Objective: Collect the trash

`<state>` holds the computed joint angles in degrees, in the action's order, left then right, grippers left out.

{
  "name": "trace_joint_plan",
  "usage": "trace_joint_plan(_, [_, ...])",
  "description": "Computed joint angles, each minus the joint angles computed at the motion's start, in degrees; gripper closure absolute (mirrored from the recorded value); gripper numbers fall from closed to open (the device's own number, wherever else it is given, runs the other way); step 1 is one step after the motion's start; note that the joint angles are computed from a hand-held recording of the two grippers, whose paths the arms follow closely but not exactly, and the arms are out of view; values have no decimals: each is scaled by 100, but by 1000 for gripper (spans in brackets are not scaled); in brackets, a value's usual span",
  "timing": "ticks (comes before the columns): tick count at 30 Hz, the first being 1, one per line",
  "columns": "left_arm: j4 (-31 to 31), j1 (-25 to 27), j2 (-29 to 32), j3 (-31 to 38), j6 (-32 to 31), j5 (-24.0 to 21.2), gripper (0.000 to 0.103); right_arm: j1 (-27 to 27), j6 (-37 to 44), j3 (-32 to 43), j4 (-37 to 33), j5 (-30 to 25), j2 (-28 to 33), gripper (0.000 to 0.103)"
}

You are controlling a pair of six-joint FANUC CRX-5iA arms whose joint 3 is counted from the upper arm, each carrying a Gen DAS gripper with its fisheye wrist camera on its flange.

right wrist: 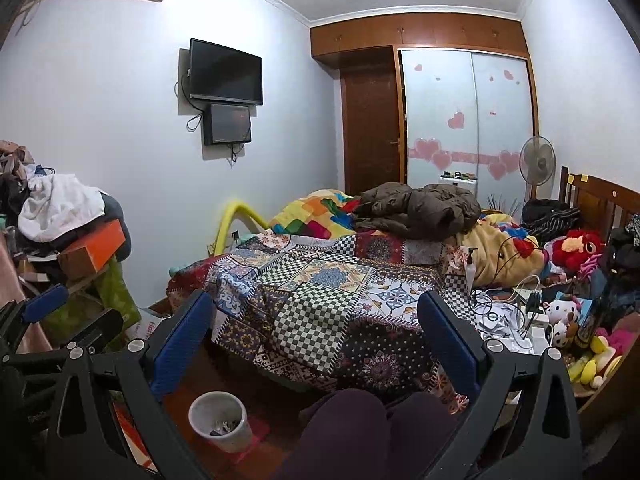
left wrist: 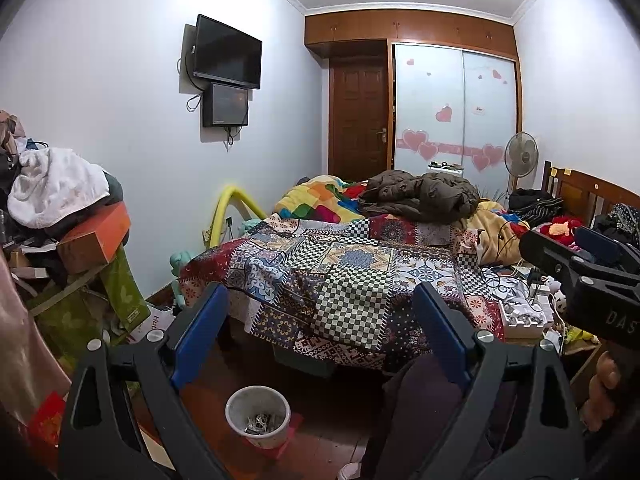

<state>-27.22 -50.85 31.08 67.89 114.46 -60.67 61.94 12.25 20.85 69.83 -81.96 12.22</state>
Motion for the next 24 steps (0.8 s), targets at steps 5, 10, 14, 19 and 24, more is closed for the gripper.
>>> trace_joint_plan(5, [10, -7, -39, -74, 3, 59, 10, -1, 0, -17, 6, 6, -10, 1])
trace_joint_plan(10, [9, -28, -15, -12, -19, 4, 9, -2, 10, -33, -1, 18, -23, 1])
trace_joint_plan(14, [-218, -98, -40, -20, 91, 22, 2, 1, 49, -46, 22, 32, -51, 1])
trace_joint_plan(19, [-160, -69, -49, -32, 96, 62, 2, -28, 99, -117, 33, 122, -128, 1])
trace_joint_plan(24, [-61, -35, -83, -100, 101, 126, 2, -39, 110, -202, 51, 164, -187, 1])
